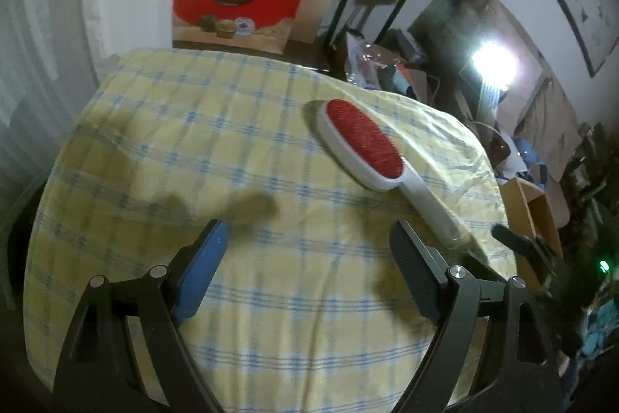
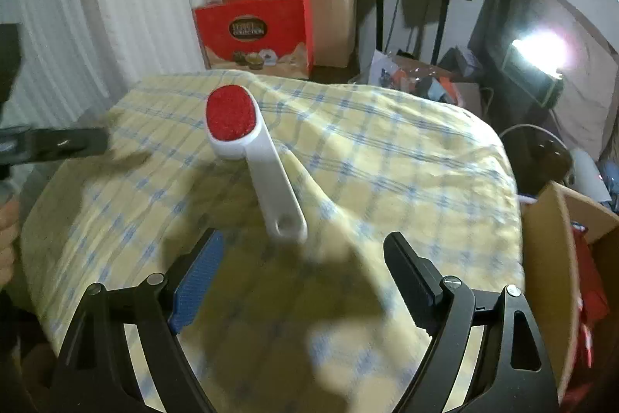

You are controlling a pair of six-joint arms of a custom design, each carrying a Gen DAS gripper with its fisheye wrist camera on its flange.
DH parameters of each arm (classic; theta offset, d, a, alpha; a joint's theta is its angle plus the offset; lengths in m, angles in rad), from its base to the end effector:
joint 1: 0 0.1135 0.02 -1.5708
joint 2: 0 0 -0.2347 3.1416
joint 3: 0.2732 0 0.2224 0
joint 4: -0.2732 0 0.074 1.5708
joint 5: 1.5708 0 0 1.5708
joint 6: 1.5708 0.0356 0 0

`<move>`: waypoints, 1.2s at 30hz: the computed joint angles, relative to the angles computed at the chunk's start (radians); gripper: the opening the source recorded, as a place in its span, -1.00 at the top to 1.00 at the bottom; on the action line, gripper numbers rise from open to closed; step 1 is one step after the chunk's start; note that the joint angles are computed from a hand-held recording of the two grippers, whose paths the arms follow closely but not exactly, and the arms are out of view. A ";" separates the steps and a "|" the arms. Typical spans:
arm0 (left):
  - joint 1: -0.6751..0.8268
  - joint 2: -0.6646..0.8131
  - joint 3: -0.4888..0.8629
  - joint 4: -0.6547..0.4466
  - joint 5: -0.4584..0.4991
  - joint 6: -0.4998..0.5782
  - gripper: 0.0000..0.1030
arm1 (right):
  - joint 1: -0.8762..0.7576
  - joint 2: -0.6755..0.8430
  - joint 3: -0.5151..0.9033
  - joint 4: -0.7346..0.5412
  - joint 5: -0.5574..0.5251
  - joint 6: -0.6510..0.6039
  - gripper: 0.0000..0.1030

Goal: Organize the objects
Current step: 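Close the right tool on the white handle of the lint roller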

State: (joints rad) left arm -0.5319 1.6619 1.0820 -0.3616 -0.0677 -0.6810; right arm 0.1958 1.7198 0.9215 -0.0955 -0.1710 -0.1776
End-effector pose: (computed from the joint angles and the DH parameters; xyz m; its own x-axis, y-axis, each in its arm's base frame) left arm 0.2751 -0.1591 0.1915 -0.8383 -0.2355 -0.4917 -0.0722 0.9419 -0.3281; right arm 0.3084 0.0673 0.1491 -0.7002 -0.3164 -0.6400 -0.4267 0.9042 0.0199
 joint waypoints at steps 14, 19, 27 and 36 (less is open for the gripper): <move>0.039 -0.070 -0.073 0.015 0.031 -0.006 -0.63 | 0.038 0.096 0.007 0.061 0.040 0.004 0.52; -0.002 -0.083 -0.034 -0.019 0.008 -0.004 -0.63 | 0.013 0.005 -0.071 0.030 -0.004 -0.024 0.54; -0.099 -0.043 0.090 -0.125 -0.033 -0.056 -0.64 | -0.056 -0.308 -0.348 -0.058 -0.083 -0.090 0.55; -0.269 0.288 0.421 -0.295 0.008 -0.130 -0.64 | -0.141 -0.664 -0.534 -0.246 -0.151 -0.139 0.55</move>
